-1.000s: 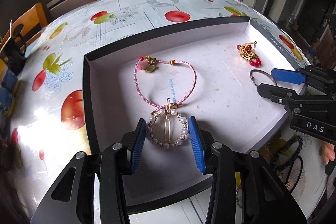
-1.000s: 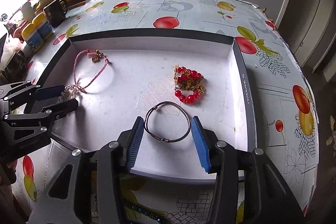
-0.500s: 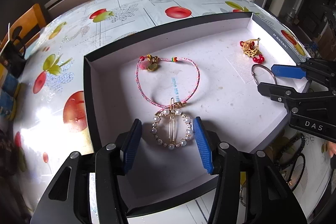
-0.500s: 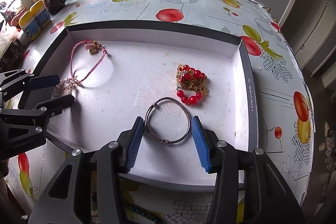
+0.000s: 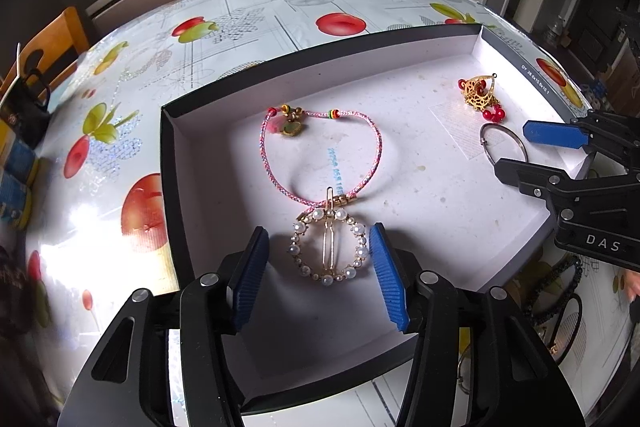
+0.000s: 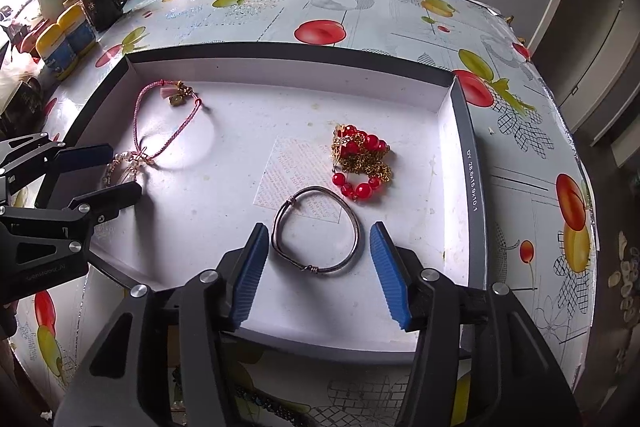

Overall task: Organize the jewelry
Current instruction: 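Lift both items into the black box and open both tools, then move both open tools back toward the remaining jewelry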

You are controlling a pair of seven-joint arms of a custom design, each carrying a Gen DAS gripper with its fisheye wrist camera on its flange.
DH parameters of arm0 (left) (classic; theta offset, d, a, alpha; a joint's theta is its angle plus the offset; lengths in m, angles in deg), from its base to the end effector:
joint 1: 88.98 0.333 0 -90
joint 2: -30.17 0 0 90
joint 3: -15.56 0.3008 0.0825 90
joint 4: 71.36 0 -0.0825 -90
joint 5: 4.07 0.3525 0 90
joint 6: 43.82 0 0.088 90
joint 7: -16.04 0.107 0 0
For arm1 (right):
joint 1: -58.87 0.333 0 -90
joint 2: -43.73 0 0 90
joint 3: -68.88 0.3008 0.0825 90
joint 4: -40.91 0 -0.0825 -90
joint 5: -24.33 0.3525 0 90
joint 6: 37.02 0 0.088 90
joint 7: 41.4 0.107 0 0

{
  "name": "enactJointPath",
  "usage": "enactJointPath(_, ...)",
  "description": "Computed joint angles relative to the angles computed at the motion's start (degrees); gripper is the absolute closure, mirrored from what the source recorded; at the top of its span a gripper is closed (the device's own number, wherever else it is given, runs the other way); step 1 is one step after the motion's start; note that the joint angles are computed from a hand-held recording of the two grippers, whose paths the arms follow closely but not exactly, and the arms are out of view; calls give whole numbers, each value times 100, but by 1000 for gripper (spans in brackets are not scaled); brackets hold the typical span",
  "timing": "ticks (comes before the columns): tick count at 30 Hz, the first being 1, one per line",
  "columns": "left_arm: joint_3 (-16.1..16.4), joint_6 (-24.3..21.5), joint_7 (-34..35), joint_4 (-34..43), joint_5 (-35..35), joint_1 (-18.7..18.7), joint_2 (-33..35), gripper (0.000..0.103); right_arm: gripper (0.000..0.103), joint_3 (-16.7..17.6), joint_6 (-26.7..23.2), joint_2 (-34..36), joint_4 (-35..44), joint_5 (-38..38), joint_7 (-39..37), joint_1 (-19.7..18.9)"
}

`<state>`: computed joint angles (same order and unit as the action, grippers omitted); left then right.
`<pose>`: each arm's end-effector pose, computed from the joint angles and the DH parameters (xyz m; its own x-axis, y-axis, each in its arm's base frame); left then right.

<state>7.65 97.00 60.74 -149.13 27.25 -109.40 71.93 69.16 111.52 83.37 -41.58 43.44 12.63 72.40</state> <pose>0.6542 -0.3239 0.3361 -0.0001 -0.9989 -0.0460 -0.8772 0.0221 -0.4797 0.7044 0.1658 0.3368 0.5805 -0.8142 0.0106 -0.7060 -0.5098 -0.4916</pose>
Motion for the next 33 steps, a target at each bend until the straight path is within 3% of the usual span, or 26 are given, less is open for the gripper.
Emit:
enactJointPath(3,61,57,-123,-86,87,-40,-56,44,42,127,129,-129,-196,167,-200,-106)
enactJointPath(6,107,525,-410,-488,235,-25,-291,38,31,249,260,-285,-425,397,-435,-226)
enactJointPath(8,210,755,-700,-733,465,-108,-473,26,27,380,403,-433,-637,640,-692,-346)
enactJointPath(12,356,933,-1232,-1132,1007,-278,-851,21,21,579,601,-753,-1037,1185,-1165,-574)
enactJointPath(16,537,1250,-2092,-1751,1867,-467,-1384,15,7,950,829,-1186,-1559,2201,-2030,-981)
enactJointPath(19,564,1389,-2743,-2187,2570,-544,-1739,12,6,1161,957,-1551,-1992,3118,-2879,-1242)
enactJointPath(25,343,1501,-3693,-2794,3587,-509,-2135,11,6,1136,1041,-2070,-2691,4418,-4133,-1353)
enactJointPath(33,5,1400,-4071,-3224,4094,-470,-2215,11,6,707,1050,-2438,-3465,5001,-4992,-1008)
